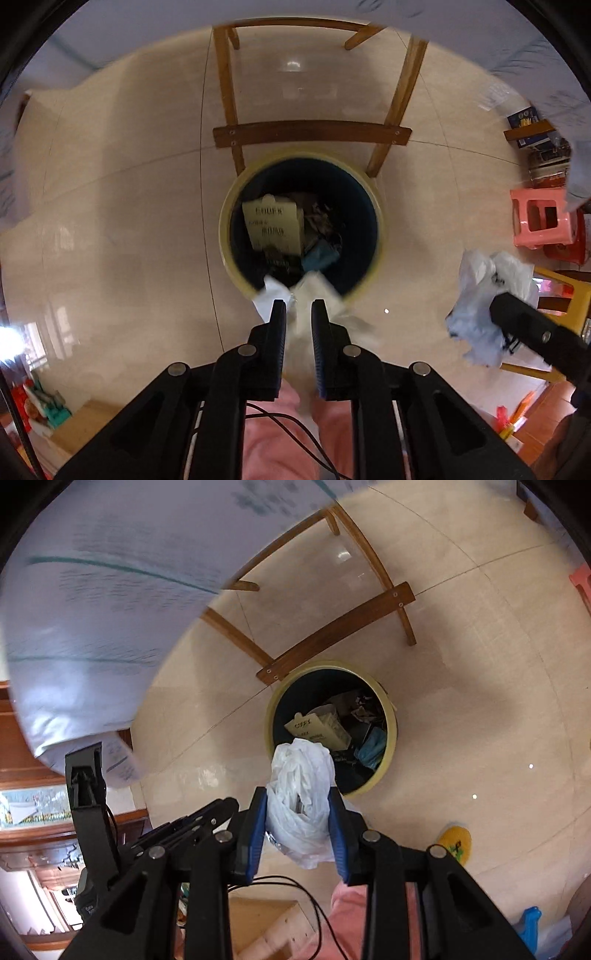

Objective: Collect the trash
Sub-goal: 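Carry the plastic bag and tissue down to the bin and open both tools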

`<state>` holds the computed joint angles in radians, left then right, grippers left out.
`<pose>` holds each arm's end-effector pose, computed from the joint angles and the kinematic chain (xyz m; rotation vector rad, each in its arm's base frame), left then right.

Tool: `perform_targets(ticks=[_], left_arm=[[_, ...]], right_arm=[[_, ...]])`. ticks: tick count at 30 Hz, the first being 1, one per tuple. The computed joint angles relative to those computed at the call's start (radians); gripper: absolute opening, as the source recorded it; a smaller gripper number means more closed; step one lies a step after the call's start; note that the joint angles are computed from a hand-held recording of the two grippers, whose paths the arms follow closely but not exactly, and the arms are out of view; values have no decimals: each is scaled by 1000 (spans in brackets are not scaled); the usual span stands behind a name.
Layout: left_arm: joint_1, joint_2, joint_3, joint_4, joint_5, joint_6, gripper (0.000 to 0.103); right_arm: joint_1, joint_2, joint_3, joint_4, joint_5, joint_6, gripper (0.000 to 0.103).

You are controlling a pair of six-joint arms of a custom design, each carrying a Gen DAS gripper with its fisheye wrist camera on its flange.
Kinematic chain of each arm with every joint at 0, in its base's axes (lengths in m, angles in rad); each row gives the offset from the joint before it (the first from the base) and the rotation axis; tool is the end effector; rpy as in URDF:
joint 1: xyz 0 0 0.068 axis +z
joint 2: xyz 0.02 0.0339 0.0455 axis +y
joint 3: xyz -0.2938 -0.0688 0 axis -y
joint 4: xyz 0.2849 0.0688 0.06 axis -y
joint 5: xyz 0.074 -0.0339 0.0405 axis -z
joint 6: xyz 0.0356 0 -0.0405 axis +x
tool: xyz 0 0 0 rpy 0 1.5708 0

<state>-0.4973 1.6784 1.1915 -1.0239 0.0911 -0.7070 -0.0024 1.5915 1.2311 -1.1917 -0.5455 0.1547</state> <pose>0.2955 -0.1641 0.2161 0.3238 -3.1180 0.1710 0.3158 0.0177 0.2585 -0.2278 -2.9947 -0.8398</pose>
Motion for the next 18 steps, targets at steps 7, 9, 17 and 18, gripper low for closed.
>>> perform_targets(ticks=[7, 9, 17, 18], left_arm=[[62, 118, -47, 174, -37, 93, 12], [65, 116, -75, 210, -51, 103, 13], [76, 44, -184, 295, -75, 114, 48], [76, 26, -196, 301, -85, 110, 56]], right_arm=[[68, 150, -92, 260, 34, 75, 32], [83, 185, -102, 308, 43, 92, 33], [129, 253, -130, 430, 68, 153, 69], [133, 246, -135, 437, 64, 153, 69]])
